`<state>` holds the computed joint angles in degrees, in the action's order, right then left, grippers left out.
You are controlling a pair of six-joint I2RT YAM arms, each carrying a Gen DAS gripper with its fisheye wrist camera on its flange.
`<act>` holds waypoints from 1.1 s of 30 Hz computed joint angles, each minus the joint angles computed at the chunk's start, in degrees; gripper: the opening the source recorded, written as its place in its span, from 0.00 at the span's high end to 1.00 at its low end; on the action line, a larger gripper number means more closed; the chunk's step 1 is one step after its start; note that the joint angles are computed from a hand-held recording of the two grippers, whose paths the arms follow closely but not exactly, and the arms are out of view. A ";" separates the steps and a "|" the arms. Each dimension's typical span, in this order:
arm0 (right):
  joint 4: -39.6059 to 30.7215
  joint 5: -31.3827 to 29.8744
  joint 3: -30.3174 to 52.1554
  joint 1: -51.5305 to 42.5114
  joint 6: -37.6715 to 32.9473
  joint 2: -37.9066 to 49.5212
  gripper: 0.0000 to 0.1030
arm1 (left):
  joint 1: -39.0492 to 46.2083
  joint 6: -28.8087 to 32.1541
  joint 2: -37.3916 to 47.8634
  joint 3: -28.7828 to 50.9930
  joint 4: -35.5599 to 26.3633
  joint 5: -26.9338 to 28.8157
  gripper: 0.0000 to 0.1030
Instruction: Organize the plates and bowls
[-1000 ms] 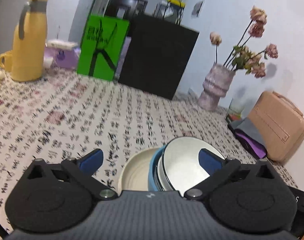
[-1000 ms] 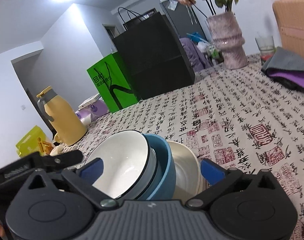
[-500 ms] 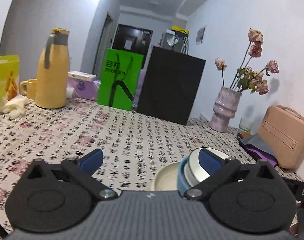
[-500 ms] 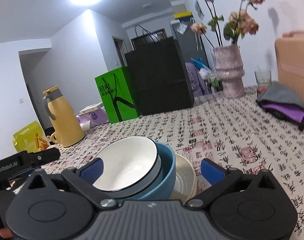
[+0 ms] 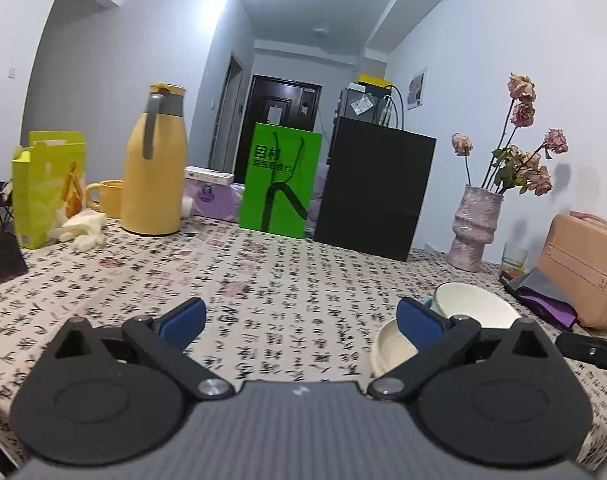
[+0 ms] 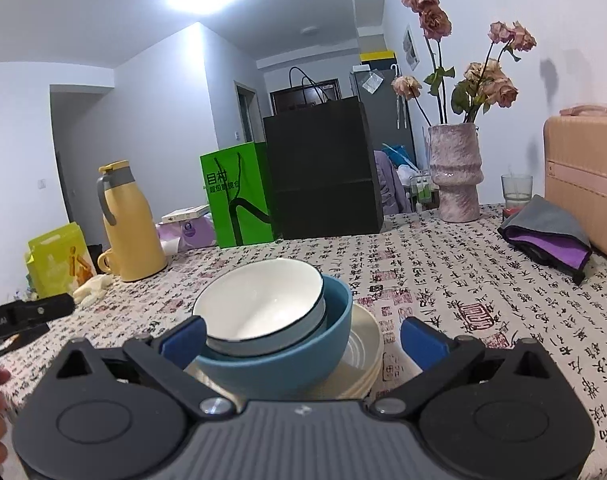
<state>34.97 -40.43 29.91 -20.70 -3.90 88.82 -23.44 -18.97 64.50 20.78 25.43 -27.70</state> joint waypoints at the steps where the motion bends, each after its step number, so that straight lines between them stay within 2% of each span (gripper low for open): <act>1: 0.28 0.07 -0.60 -0.06 -0.38 -0.26 0.00 | 0.35 0.31 -1.01 -0.58 -0.39 0.20 0.00; 18: 1.62 -0.79 -5.03 -2.41 -4.51 -2.58 0.00 | 2.11 2.53 -14.73 -9.07 -3.75 -1.47 0.00; 33: 2.19 -1.72 -5.88 -4.36 -4.84 -2.47 0.00 | 0.63 2.87 -17.96 -10.41 -4.57 -3.12 0.00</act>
